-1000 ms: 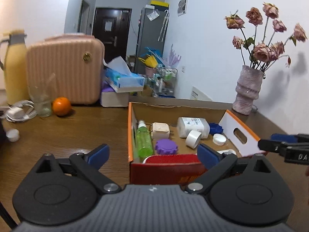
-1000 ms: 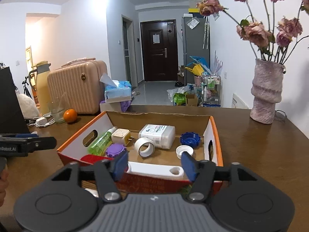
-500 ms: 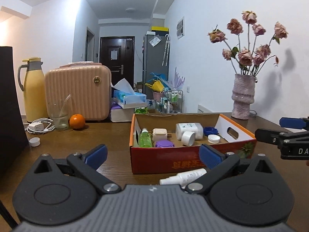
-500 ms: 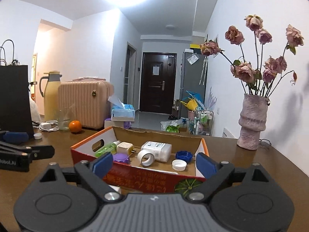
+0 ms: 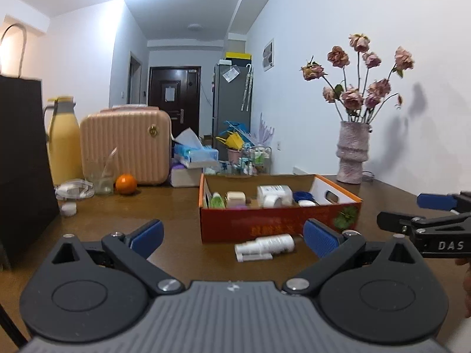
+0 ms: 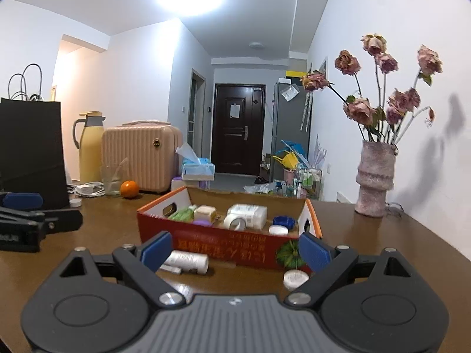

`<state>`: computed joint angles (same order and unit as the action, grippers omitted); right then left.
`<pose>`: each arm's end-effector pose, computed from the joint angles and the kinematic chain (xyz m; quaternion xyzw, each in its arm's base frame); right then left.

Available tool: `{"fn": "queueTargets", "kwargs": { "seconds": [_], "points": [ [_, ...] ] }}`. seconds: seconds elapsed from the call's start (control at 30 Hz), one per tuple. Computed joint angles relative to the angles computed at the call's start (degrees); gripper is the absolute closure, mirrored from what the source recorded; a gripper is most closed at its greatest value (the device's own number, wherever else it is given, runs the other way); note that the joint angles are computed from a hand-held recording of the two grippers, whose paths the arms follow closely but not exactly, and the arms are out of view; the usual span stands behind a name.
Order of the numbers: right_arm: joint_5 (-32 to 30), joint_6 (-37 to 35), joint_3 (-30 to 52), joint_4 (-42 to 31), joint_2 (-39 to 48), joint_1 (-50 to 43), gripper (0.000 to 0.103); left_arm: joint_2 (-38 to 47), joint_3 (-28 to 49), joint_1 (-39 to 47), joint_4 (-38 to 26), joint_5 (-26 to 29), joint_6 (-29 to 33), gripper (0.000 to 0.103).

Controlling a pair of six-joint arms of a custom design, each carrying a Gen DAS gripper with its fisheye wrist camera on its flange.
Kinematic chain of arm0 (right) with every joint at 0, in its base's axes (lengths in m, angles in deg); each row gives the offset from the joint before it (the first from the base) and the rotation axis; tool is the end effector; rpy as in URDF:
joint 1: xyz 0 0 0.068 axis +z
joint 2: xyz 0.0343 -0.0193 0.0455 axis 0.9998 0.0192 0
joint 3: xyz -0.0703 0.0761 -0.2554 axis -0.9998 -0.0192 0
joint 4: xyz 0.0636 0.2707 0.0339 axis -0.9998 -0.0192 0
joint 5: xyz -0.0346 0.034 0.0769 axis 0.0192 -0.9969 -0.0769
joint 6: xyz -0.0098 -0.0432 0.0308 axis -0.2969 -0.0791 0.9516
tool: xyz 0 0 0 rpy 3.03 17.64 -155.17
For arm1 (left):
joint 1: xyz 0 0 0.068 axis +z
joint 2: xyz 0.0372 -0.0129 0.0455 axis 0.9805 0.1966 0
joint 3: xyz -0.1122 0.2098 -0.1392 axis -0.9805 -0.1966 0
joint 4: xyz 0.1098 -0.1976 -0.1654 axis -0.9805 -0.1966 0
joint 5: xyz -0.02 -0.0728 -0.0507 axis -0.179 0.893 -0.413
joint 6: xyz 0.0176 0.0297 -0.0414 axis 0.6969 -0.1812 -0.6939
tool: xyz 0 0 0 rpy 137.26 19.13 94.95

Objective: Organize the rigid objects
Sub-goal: 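Release the lint brush and withdraw both tools from the box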

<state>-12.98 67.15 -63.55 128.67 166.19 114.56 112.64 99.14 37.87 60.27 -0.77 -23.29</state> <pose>0.2608 0.1222 0.1232 -0.1467 0.7820 0.1103 0.5957 0.2011 -0.1425 0.1337 -0.0318 0.7878 -0.0043 0.6152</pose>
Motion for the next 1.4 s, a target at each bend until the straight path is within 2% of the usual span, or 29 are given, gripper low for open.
{"fn": "queueTargets", "kwargs": {
  "seconds": [0.1,0.2,0.27,0.33,0.4,0.5,0.7,0.93,1.03,1.13,1.3,1.4],
  "points": [
    [2.24,1.58,-6.40,1.30,-4.38,2.01,0.009,-4.99,-5.44,-5.49,-2.70,-4.09,-4.88,0.000],
    [4.37,3.96,-12.97,0.96,-10.03,4.00,0.008,-5.18,-8.59,-11.39,-4.58,-9.93,-11.24,0.000],
    [5.77,5.60,-16.75,0.23,-13.62,5.34,0.006,-5.32,-9.37,-11.88,-6.77,-7.71,-12.99,0.000],
    [6.42,6.01,-20.23,-0.46,-17.01,6.49,0.005,-4.09,-8.68,-11.14,-7.34,-5.32,-12.08,0.000],
    [7.64,6.48,-22.18,-2.31,-19.66,7.24,0.005,-1.87,-8.74,-11.43,-4.96,-5.67,-13.10,0.000],
    [7.85,8.24,-22.56,-3.29,-19.42,6.56,0.005,0.24,-9.44,-9.80,-2.67,-1.09,-14.11,0.000],
    [6.62,8.68,-17.93,1.87,-7.08,4.90,0.005,5.46,-8.14,-5.54,-1.62,3.50,-15.15,0.000],
    [1.76,7.57,-9.51,-2.46,1.64,-0.19,0.005,8.81,-5.31,0.09,-1.35,8.00,-13.13,0.000],
    [-0.74,6.82,-4.76,-5.35,4.61,-3.31,0.005,10.14,-2.42,4.44,-1.59,12.56,-11.24,0.000],
    [-2.73,4.39,0.71,-9.12,7.16,-5.91,0.005,12.05,2.64,9.43,-4.40,17.42,-8.23,0.000],
    [-6.94,0.49,11.83,-15.48,12.39,-10.05,0.008,18.21,12.76,17.71,-4.91,26.74,-0.57,0.000],
    [-8.92,-1.48,19.30,-19.39,16.25,-11.97,0.010,22.76,23.07,21.52,-13.04,32.70,0.18,0.000]
  ]
}}
